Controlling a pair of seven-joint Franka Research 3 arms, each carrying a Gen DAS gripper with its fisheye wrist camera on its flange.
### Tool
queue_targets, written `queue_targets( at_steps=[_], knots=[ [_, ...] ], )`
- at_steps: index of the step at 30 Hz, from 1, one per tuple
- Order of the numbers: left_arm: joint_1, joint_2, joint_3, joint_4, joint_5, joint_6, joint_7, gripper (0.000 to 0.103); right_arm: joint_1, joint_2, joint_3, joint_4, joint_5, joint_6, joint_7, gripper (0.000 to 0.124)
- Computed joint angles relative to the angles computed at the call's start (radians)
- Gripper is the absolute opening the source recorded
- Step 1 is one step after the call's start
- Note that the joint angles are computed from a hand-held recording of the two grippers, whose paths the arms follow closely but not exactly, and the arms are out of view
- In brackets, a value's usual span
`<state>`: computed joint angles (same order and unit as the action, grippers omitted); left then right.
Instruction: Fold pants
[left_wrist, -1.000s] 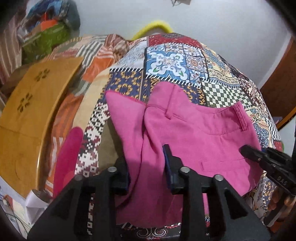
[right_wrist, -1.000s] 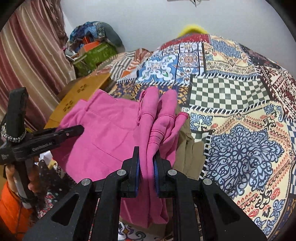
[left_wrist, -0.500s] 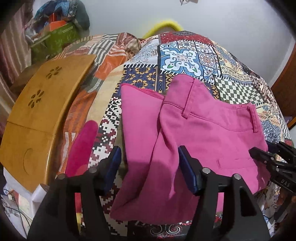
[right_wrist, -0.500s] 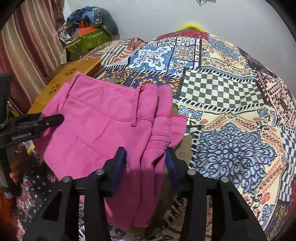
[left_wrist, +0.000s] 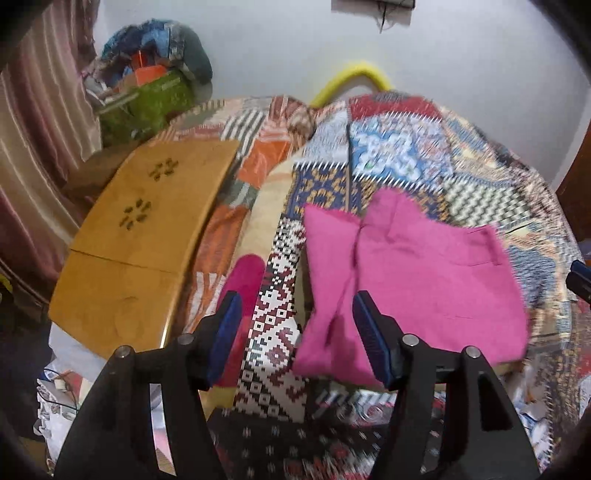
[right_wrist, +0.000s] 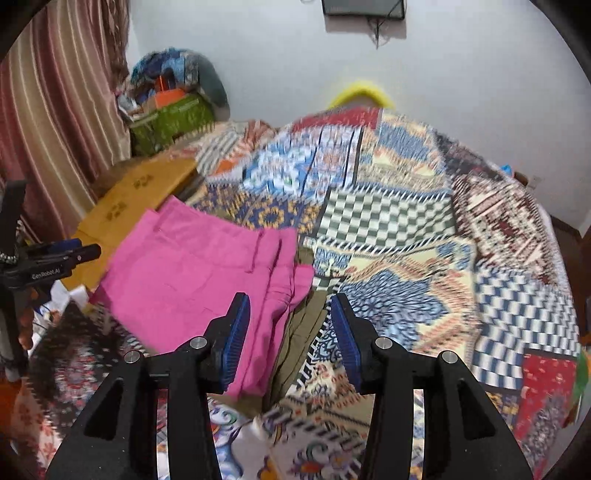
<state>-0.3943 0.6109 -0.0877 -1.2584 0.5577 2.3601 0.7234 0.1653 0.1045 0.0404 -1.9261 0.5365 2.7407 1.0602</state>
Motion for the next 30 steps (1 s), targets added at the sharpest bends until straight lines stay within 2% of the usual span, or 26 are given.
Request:
queue_targets(
  at_steps=[5,12,18,24,26,28,30],
  knots=[
    [-0.058,-0.179,0.007,-0.169,0.129,0.078,-0.117,0.063,0.012,-0.162,0.000,-0.104,0.135,0.052,-0.119,0.042],
    [-0.110,-0.405,-0.057,-0.331,0.356,0.145,-0.321,0.063,0.112,-0.429,-0.066,-0.258,0.267,0.104,-0.259,0.042],
    [-0.134,-0.581,-0.165,-0.431,0.579,0.112,-0.512,0.063,0.215,-0.686,-0.130,-0.401,0.320,0.140,-0.342,0.042],
    [-0.111,-0.711,-0.288,-0.505,0.688,0.060,-0.660,0.064,0.330,-0.908,-0.187,-0.525,0.350,0.196,-0.374,0.042],
    [-0.103,-0.748,-0.323,-0.531,0.712,0.061,-0.697,0.064,0.367,-0.955,-0.205,-0.558,0.353,0.220,-0.375,0.047],
    [-0.103,-0.770,-0.374,-0.544,0.757,-0.005,-0.727,0.065,0.405,-1.002,-0.217,-0.597,0.355,0.257,-0.376,0.048],
    [-0.106,-0.786,-0.407,-0.557,0.777,-0.052,-0.747,0.071,0.413,-1.033,-0.206,-0.632,0.339,0.288,-0.355,0.049]
  ],
)
